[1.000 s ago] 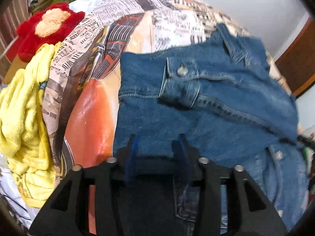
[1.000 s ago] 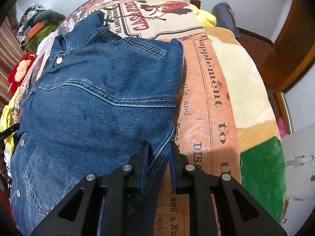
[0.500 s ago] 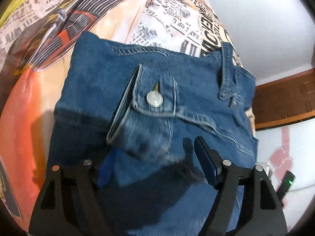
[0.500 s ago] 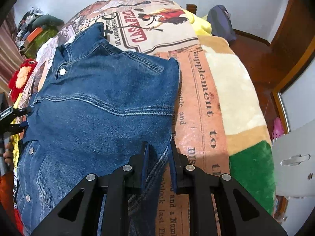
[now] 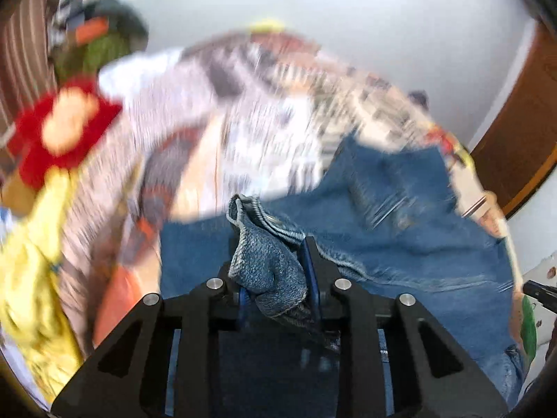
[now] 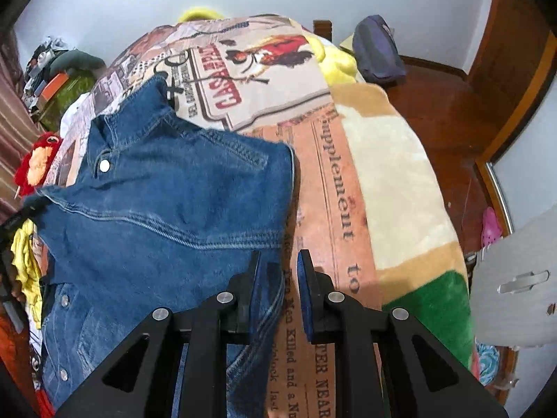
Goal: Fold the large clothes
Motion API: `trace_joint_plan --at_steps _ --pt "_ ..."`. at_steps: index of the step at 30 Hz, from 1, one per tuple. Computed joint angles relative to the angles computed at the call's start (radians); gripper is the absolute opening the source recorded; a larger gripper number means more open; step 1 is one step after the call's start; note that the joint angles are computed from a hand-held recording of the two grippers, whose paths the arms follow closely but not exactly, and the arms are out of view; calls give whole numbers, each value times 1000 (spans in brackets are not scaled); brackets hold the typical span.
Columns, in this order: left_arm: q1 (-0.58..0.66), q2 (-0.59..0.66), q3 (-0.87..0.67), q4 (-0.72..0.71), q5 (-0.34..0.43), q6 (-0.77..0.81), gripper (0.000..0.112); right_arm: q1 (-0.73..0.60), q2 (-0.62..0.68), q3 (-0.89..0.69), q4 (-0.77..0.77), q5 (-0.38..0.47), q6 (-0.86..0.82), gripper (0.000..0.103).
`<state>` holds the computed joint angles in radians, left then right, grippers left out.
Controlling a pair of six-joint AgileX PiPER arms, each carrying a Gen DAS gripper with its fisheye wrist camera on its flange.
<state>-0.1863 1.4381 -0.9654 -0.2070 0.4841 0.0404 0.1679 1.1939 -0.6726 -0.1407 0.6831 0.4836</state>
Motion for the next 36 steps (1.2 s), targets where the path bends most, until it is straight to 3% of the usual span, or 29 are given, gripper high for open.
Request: trace_joint_plan --at_steps 4,7,10,15,18,23,26,32,34,35,36 --pt "14 -124 -26 -54 6 99 27 16 4 -46 -22 12 10 15" --pt "7 -198 -25 3 -2 67 27 32 13 -80 -30 11 17 15" --pt "35 -218 5 -11 -19 110 27 47 35 -101 -15 -6 12 15" --pt "88 -174 86 7 -10 190 27 120 144 -111 9 -46 15 15" --pt "108 -134 151 28 -44 221 28 170 236 -112 -33 -65 51 15" --pt "185 -38 215 -102 -42 396 30 225 276 -83 -143 -102 115 15" --pt "167 4 261 -43 -87 368 36 259 277 -76 -222 -87 162 15" --pt "140 -1 338 197 -176 153 60 367 289 -47 -468 7 388 15" --pt "154 -14 346 192 -173 171 65 354 270 -19 -474 -17 393 16" --pt "168 -21 347 165 -167 207 68 330 253 -2 -451 -42 375 19" --pt "177 -26 347 158 -159 220 73 315 248 5 -442 -51 371 38"
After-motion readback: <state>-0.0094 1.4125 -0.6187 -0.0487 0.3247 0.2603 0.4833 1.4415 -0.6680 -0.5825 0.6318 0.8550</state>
